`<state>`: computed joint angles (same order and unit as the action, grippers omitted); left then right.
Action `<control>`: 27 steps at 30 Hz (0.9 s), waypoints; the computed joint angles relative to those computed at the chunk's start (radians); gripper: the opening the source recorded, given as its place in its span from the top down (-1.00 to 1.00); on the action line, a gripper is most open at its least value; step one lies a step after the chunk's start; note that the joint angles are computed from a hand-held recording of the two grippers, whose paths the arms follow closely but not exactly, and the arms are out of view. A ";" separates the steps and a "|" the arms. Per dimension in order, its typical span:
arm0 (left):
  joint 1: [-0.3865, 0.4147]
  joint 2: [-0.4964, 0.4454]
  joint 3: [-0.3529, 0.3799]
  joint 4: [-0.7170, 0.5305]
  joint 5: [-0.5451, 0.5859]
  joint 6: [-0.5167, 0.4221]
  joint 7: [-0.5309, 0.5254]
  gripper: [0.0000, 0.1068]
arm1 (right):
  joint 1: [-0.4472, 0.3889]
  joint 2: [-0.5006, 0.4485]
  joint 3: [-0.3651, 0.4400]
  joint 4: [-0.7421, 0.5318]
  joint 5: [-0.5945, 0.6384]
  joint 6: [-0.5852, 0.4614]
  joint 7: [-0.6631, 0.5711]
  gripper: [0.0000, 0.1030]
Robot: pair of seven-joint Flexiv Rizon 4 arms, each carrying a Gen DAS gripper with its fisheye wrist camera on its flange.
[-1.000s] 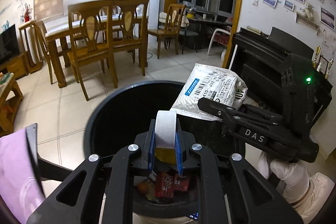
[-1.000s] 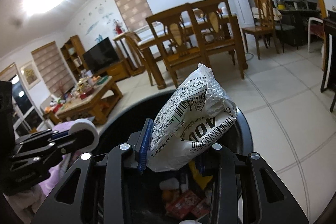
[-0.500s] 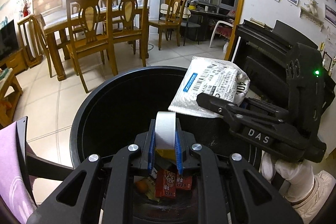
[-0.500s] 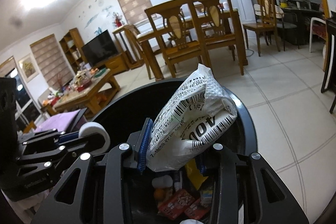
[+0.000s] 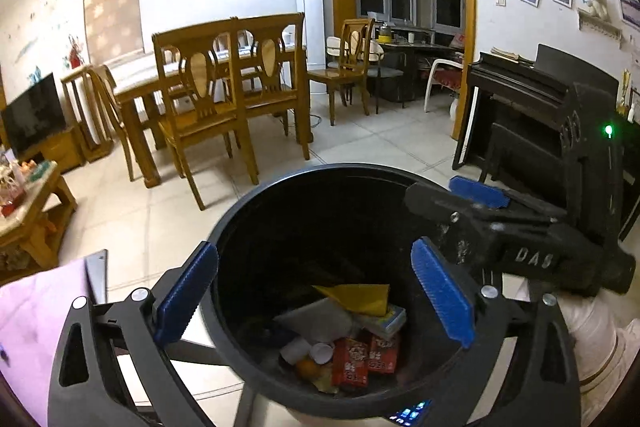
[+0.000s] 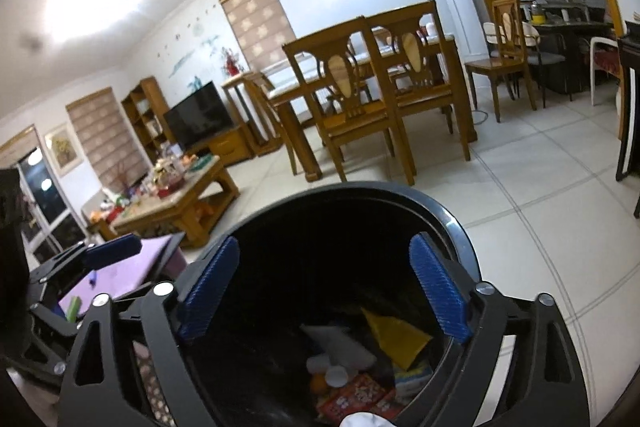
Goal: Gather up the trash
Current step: 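Move both tools away from the bin back toward the table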
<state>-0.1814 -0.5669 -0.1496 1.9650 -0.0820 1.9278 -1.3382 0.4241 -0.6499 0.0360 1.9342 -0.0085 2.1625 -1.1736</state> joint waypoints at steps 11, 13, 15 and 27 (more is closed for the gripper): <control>0.053 0.100 0.021 0.130 0.019 0.068 -0.049 -0.83 | 0.085 0.049 -0.014 0.011 0.089 -0.024 0.008 -0.90; 0.073 0.122 0.025 0.159 0.030 0.081 -0.062 -0.83 | 0.096 0.047 -0.013 0.003 0.083 -0.012 -0.001 -0.90; 0.086 0.145 0.037 0.188 0.036 0.099 -0.073 -0.83 | 0.155 0.045 -0.061 -0.001 0.116 0.009 -0.044 -0.90; 0.247 0.266 0.070 0.344 0.147 0.160 -0.173 -0.83 | 0.290 0.040 -0.039 -0.100 0.172 -0.043 -0.235 -0.90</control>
